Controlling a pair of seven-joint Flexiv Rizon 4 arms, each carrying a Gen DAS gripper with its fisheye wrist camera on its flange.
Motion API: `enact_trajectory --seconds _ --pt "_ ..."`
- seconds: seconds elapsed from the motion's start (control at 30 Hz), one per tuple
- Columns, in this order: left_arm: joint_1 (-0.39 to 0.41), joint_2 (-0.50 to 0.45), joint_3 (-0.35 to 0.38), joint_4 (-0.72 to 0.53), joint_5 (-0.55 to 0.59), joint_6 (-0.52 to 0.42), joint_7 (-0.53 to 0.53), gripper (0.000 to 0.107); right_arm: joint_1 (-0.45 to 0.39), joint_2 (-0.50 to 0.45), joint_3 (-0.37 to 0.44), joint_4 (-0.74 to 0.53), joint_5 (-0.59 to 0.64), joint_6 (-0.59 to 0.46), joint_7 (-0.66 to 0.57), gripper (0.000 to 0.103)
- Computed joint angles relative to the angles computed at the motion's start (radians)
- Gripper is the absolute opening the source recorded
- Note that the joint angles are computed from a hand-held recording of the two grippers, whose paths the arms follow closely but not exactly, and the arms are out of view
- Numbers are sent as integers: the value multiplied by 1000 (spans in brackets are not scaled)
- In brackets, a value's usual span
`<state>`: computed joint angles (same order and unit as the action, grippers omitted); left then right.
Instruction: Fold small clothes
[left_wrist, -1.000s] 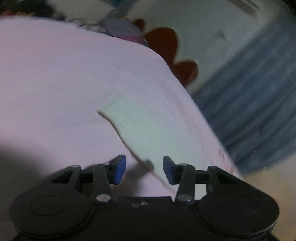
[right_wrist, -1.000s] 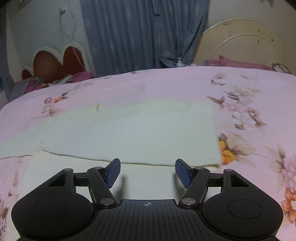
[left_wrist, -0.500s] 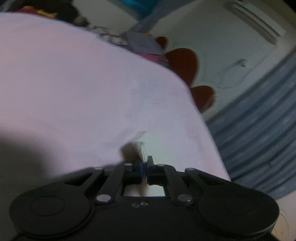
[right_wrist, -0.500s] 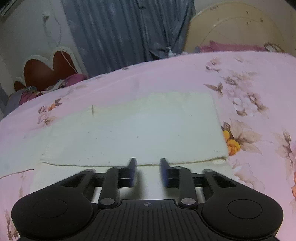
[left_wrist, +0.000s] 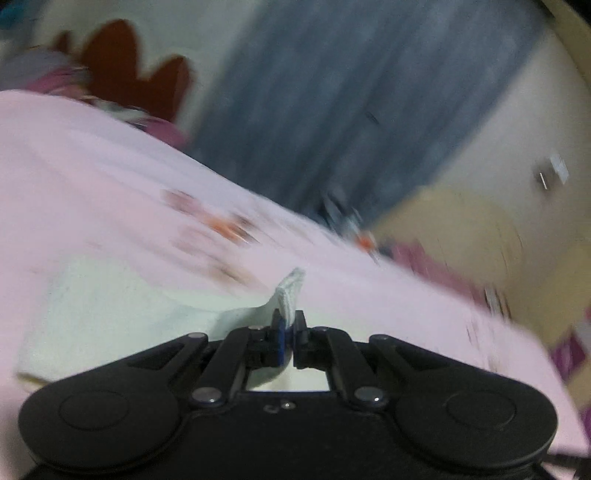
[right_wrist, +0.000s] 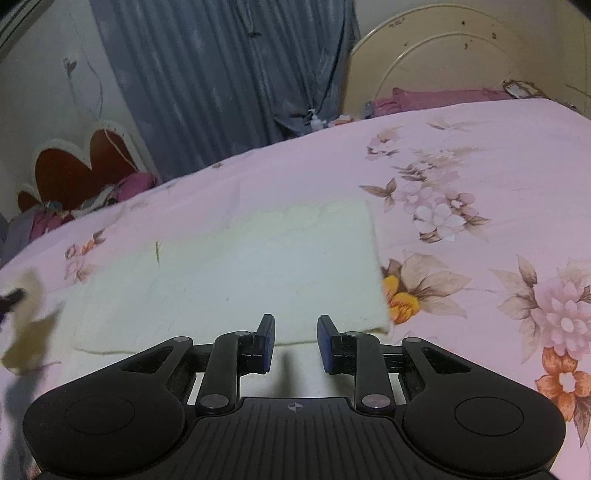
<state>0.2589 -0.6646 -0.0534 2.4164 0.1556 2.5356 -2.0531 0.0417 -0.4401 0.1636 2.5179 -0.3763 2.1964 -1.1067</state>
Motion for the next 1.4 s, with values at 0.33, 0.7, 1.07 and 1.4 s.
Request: enact_trajectory --seconds 0.33,0.7,1.07,1.4 --pt "-235 -51 -48 -154 -130 -232 193 4 -164 -21 19 1 -198 56 116 26" --pt "-329 -45 0 -86 -186 -163 291 57 -198 -60 1 -30 -351 130 144 87" --pt "-39 20 54 255 -86 -7 46 49 -202 -276 18 -274 -794 104 591 52" --pt "-173 40 91 167 -235 -159 148 49 -51 -254 -47 -338 -765 35 477 3"
